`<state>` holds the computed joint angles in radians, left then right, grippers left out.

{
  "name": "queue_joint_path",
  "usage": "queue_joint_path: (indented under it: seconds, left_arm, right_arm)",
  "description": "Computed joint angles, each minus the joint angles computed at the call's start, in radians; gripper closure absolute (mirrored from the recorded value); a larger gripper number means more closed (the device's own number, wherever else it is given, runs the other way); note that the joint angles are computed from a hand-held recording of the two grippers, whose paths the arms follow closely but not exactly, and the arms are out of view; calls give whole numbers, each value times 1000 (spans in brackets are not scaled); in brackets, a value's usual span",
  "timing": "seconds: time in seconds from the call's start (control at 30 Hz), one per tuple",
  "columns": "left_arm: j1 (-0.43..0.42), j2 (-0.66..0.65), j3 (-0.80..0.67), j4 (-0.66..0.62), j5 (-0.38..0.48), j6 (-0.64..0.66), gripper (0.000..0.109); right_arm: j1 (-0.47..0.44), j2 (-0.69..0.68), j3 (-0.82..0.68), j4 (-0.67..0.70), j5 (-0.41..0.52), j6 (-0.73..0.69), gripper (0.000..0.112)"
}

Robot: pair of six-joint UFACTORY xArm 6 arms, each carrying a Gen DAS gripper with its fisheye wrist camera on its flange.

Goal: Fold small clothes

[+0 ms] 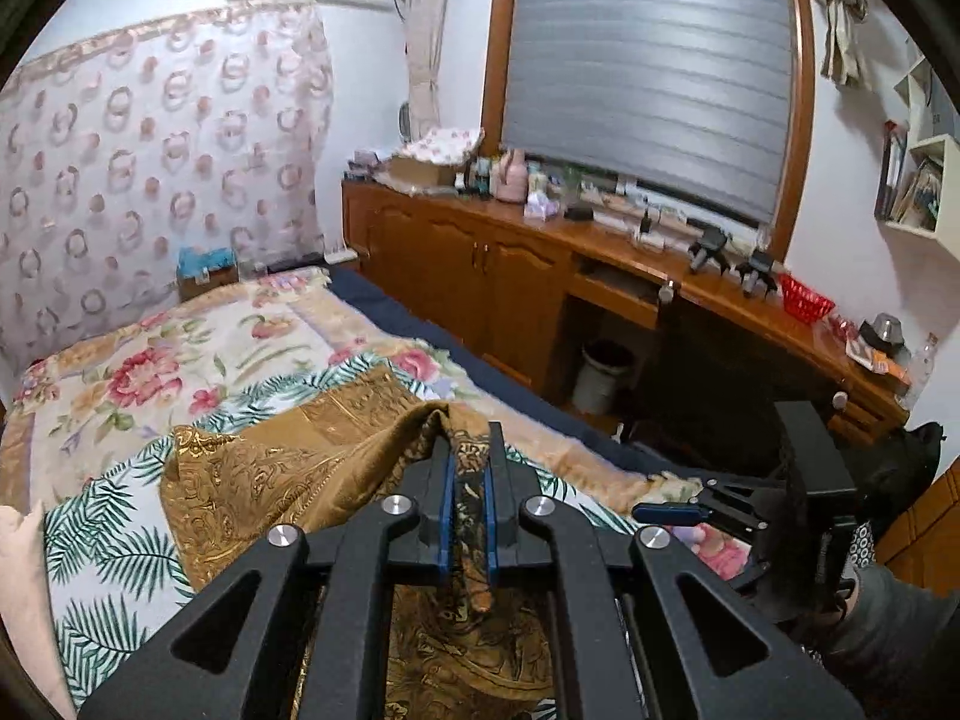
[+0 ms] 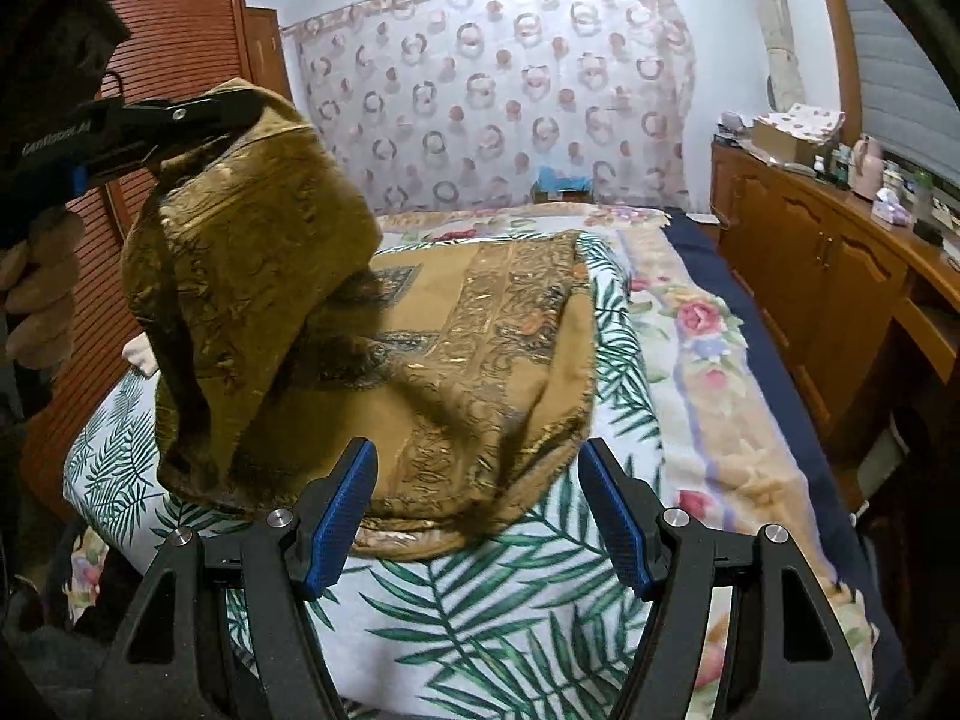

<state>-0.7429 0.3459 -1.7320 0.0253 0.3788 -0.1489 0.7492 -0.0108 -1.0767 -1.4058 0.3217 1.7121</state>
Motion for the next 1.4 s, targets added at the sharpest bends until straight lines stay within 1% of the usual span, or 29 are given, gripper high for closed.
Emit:
queue_joint_path:
  seconds: [0.03, 0.13, 0.17, 0.2, 0.23, 0.3, 0.37, 0.43, 0.5, 0.6, 0.63, 0.73, 0.8, 0.97, 1.07, 1.17, 1.27, 1.4]
  left_arm:
    - [-3, 24, -34, 22, 38, -11, 100]
    - [-7, 48, -53, 2, 71, 22, 96]
    - [-8, 51, -53, -1, 75, 24, 93]
    - [-10, 51, -49, 7, 73, 15, 87]
    - [-10, 35, -22, 16, 56, 9, 85]
    - [-9, 5, 25, 14, 28, 10, 73]
    - [-3, -36, 87, 10, -11, 8, 66]
    - [4, -60, 125, 6, -29, 9, 64]
    - [19, -84, 167, 13, -48, -2, 47]
    - [43, -110, 222, -1, -60, 5, 35]
    - [55, -121, 249, -12, -63, 10, 33]
    - [93, -151, 322, 16, -72, -33, 32]
    - [121, -170, 374, 8, -79, -44, 32]
    - [181, -192, 447, 19, -85, -84, 32]
    - [217, -199, 475, 52, -91, -118, 32]
    - [241, -200, 491, 107, -106, -161, 32]
    - [274, -201, 511, 222, -131, -259, 32]
    - [315, -201, 540, 214, -171, -248, 32]
  right_arm:
    - [0, -3, 7, -6, -1, 11, 41]
    - [-2, -20, 33, 3, -6, 13, 41]
    - [1, -31, 44, 9, -4, 10, 41]
    - [1, -32, 48, 13, -4, 8, 41]
    - [0, -35, 50, 20, -4, 4, 41]
    - [-2, -45, 56, 35, -3, -8, 41]
    - [-4, -54, 58, 44, -3, -14, 41]
    - [-12, -57, 55, 58, -8, -34, 41]
    - [-19, -53, 47, 66, -11, -49, 41]
    - [-21, -46, 32, 88, -11, -81, 41]
    - [-22, -41, 24, 95, -12, -93, 41]
    - [-30, -20, -5, 100, -22, -120, 41]
    - [-31, -4, -31, 110, -23, -149, 41]
    - [-28, 56, -122, 187, -27, -278, 41]
    - [-24, 113, -197, 254, -34, -373, 41]
    - [-10, 203, -307, 374, -33, -523, 41]
    - [8, 301, -429, 510, -21, -686, 41]
    - [29, 461, -641, 753, 16, -962, 41]
